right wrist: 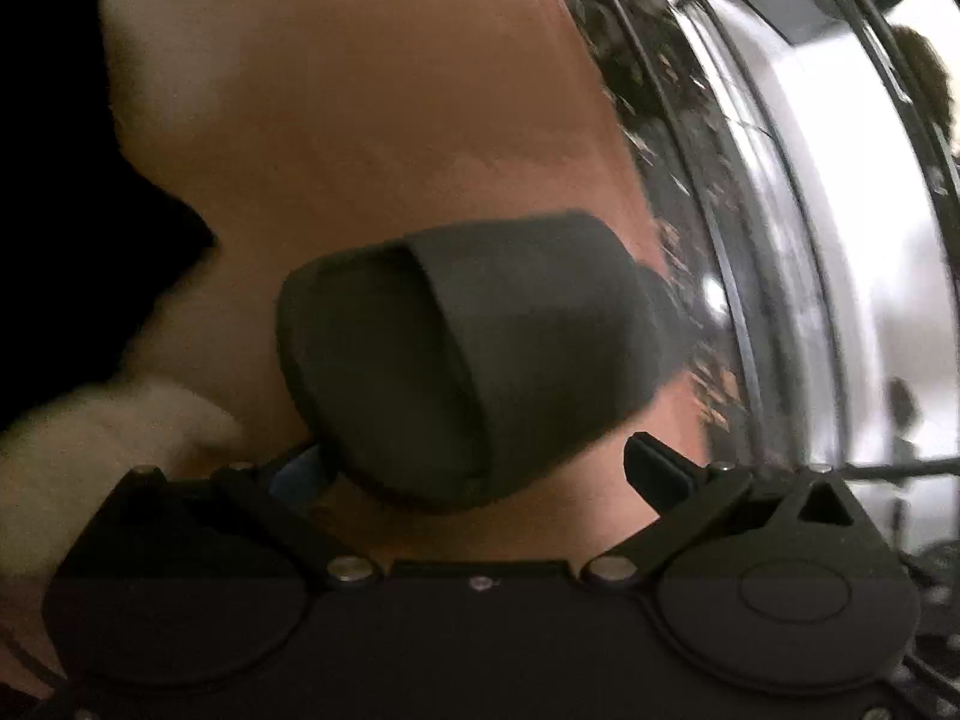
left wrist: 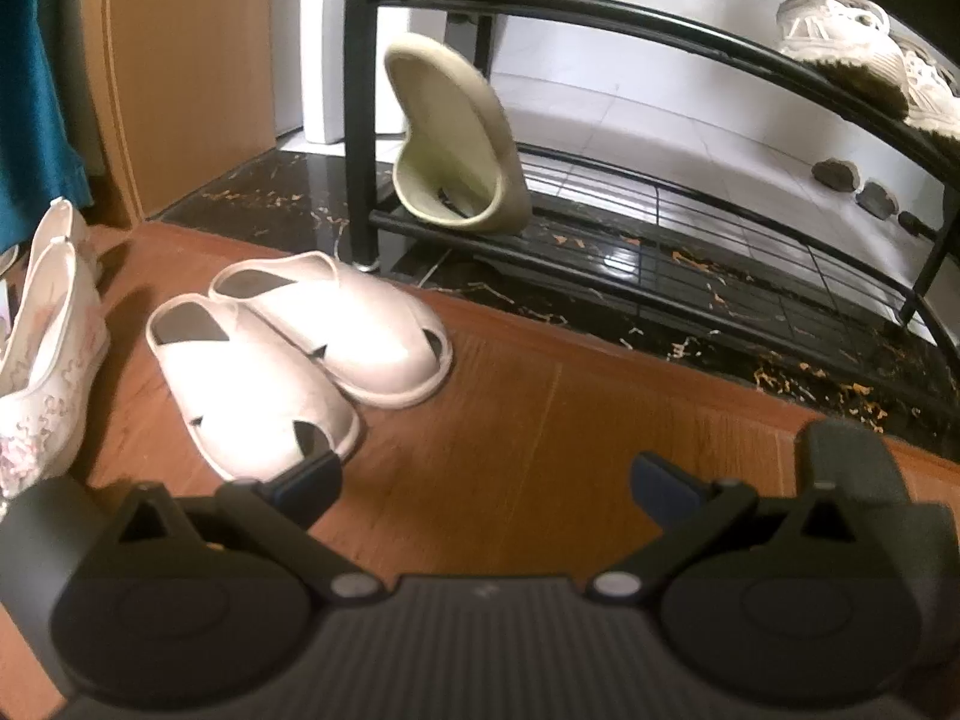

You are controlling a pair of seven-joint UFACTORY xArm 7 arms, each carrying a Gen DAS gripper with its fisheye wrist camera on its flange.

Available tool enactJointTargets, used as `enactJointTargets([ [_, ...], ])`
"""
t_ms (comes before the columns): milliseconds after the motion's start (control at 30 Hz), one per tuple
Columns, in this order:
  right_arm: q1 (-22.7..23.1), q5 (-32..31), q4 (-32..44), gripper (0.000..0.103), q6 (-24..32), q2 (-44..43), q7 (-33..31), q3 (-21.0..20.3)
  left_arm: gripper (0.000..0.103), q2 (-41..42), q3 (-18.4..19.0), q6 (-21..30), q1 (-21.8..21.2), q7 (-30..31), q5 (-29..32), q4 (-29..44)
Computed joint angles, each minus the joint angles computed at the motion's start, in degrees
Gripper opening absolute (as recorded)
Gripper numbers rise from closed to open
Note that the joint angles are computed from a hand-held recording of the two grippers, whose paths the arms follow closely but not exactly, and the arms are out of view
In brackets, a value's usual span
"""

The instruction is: Organize scattered shoes

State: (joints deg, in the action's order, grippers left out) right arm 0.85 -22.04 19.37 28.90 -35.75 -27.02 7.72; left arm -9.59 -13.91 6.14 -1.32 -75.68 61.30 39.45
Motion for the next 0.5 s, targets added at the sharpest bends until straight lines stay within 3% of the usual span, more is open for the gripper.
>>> enactJointTargets([
  [67,0.20,2.39,1.82,0.103,3.57,0.23,1.13,-0.77,0.102,-0.09,0.06,-0.25,0.14,-0.28,0.14,-0.08],
  [167,4.34,11.02,4.60,0.103,10.37,-1.56,-2.32,-6.15,0.102,0.07,0.13,-0.27,0.14,-0.13,-0.24,-0.03],
  [267,3.53,13.69,6.51,0.103,13.94,-2.54,-2.59,-6.83,0.102,-0.06,0.10,-0.26,0.03,0.34,-0.70,-0.11],
  [400,1.60,15.83,6.22,0.103,11.22,-4.39,1.99,-6.44,0.102,-0.38,-0.32,-0.35,0.58,-0.76,0.16,-0.20],
  [500,2.96,21.96,2.71,0.103,4.34,-9.17,6.43,-8.51,0.102,-0.37,-0.52,-0.07,0.76,-1.41,0.72,-0.11],
])
